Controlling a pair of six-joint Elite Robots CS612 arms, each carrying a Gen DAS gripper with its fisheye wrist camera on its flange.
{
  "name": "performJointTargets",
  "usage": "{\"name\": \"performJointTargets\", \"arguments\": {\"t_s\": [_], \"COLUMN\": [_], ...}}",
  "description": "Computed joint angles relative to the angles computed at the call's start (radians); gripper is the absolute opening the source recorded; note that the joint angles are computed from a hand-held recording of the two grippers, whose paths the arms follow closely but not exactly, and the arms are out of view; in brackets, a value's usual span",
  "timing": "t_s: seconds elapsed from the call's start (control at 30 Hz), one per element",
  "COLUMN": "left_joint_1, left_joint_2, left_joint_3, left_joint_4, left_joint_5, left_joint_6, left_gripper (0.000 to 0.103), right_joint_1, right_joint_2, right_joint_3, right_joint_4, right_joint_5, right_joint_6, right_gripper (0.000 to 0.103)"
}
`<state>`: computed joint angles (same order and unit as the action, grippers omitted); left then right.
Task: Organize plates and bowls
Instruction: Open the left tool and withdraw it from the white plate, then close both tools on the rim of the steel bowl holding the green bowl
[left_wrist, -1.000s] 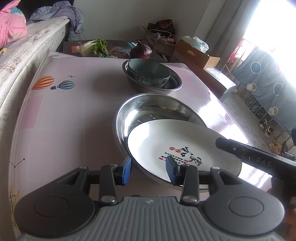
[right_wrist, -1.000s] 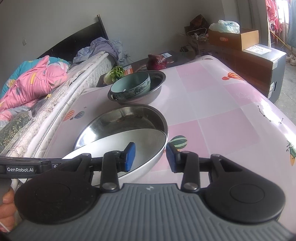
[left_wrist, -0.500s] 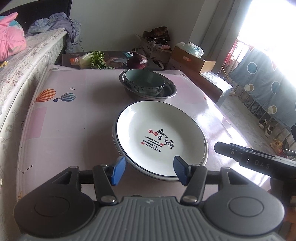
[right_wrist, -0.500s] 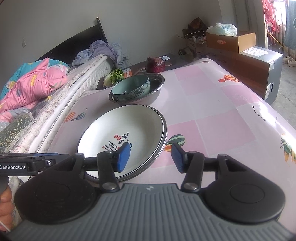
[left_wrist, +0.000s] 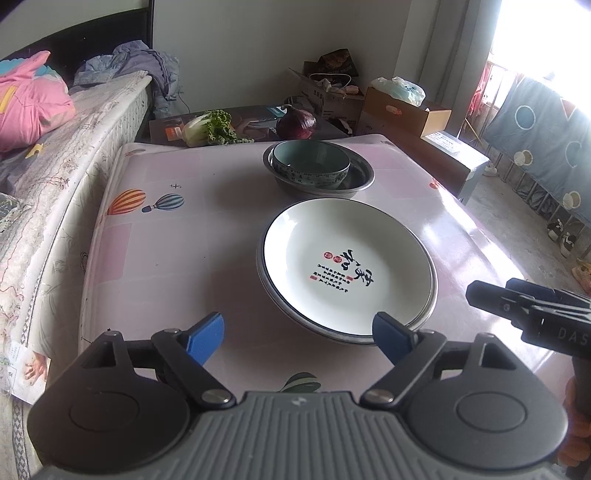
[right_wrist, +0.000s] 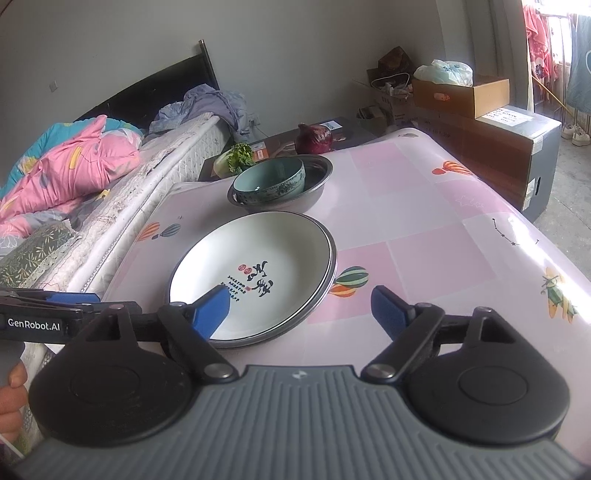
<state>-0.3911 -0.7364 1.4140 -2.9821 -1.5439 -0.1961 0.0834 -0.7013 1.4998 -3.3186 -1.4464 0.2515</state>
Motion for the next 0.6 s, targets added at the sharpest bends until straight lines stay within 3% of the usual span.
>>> {"name": "performJointTargets", "arguments": {"t_s": [0.37, 0.6], "left_joint_1": [0.005, 0.011], "left_joint_2": [-0.018, -0.028], "left_joint_3": [0.022, 0.041], "left_joint_4": [0.006, -0.006], "left_joint_5": [0.033, 0.05], "left_joint_6": [-0.019, -0.035], "left_gripper": [0.092, 0.094], "right_joint_1": [0.009, 0.028], "right_joint_2": [-0.018, -0.032], "right_joint_3": [0.008, -0.002], "right_joint_4": [0.018, 0.018], "right_joint_5": [0.003, -0.048], "right_joint_6": [-0.029, -0.107], "right_gripper": [0.092, 0.102]}}
